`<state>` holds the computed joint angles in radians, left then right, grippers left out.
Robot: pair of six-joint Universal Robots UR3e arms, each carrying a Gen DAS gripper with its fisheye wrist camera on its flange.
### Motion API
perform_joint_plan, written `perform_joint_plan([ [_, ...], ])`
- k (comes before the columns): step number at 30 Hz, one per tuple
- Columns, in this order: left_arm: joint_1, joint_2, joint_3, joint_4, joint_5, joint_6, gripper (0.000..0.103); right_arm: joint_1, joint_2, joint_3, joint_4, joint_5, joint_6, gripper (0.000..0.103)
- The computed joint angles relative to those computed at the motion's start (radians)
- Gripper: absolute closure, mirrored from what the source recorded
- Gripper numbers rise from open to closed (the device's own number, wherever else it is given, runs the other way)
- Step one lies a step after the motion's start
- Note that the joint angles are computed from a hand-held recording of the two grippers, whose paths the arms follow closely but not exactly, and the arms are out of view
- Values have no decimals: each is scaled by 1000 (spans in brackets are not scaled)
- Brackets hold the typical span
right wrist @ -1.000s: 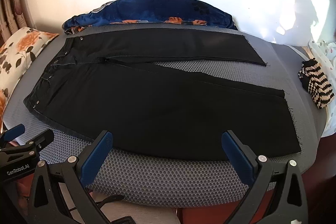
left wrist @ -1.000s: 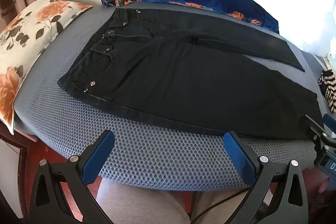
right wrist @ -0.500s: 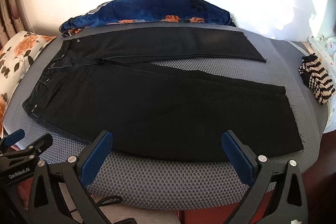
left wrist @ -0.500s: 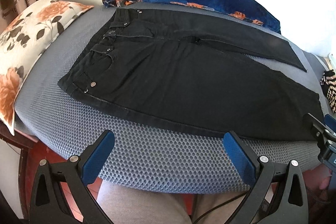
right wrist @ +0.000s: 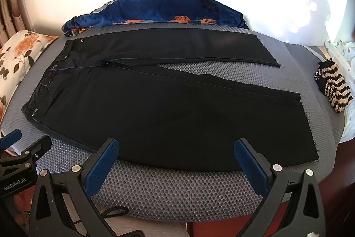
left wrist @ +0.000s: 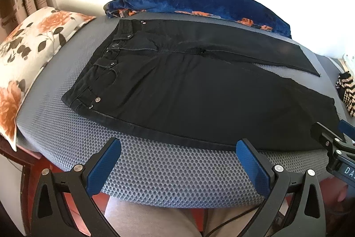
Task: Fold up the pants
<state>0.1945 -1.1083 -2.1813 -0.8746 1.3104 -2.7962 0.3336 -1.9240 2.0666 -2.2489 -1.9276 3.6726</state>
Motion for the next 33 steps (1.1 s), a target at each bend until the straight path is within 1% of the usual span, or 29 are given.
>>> perform_joint_plan([
  [24, 21, -2, 7, -9, -5, 4, 0, 15, 27, -26, 16, -13, 12, 0],
  [33, 25, -44, 40, 7, -5, 0, 0, -11, 42, -45, 7, 25, -18, 1],
])
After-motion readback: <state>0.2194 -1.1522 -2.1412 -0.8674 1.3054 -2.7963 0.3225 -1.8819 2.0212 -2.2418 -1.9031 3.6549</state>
